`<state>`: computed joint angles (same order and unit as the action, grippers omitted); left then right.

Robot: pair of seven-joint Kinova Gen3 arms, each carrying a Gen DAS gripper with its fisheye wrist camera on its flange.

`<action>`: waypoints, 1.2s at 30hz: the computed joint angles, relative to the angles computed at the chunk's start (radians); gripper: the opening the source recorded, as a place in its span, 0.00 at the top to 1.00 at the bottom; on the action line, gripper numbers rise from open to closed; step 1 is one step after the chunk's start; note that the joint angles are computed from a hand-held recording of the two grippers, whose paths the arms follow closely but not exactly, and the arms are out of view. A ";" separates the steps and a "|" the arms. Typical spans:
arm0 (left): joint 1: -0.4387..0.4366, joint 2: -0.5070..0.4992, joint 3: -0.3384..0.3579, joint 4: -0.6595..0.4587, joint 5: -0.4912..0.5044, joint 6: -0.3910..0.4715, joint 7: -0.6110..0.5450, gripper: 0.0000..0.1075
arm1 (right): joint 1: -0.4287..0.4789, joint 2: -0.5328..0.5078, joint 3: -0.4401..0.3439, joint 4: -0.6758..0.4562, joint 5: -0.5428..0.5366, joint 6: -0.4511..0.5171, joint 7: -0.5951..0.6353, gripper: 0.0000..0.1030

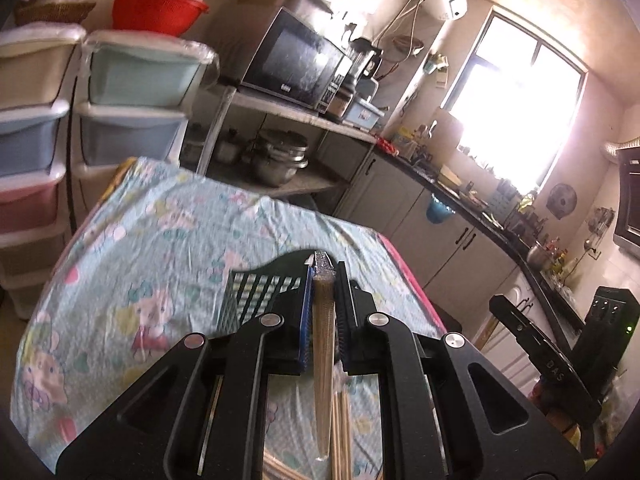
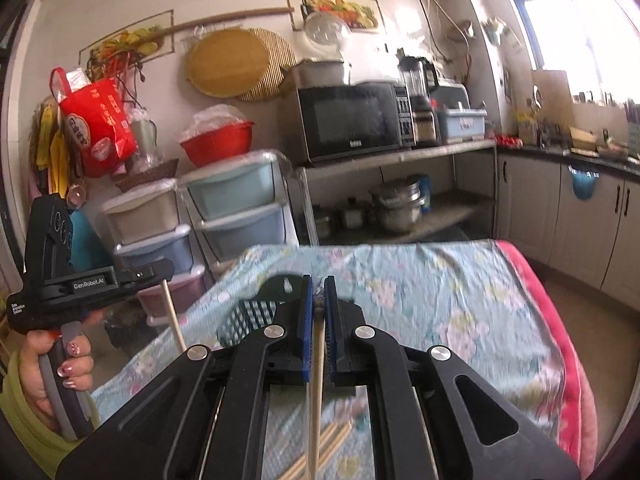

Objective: Organize utensils
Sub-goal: 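Lift both held chopsticks and carry them above the green caddy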

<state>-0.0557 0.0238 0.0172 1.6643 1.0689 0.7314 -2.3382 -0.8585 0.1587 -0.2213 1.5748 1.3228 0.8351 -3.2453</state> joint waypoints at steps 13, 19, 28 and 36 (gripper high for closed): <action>0.058 0.005 0.033 -0.097 -0.048 -0.221 0.054 0.93 | 0.023 0.067 0.072 -0.173 0.058 -0.079 0.062 0.95; 0.083 0.023 0.059 -0.135 -0.147 -0.335 0.127 0.93 | 0.027 0.104 0.118 -0.239 0.078 -0.121 0.071 0.95; 0.092 0.073 0.099 -0.153 -0.351 -0.435 0.286 0.93 | 0.007 0.170 0.183 -0.289 0.149 -0.120 0.018 0.95; 0.049 0.114 0.157 -0.134 -0.428 -0.468 0.334 0.93 | 0.004 0.209 0.203 -0.294 0.157 -0.113 -0.016 0.94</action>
<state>-0.0066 0.1377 0.1741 1.5303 0.6404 0.2632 -2.0044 -0.8546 0.3677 -0.0186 1.2806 1.4800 0.7217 -3.2608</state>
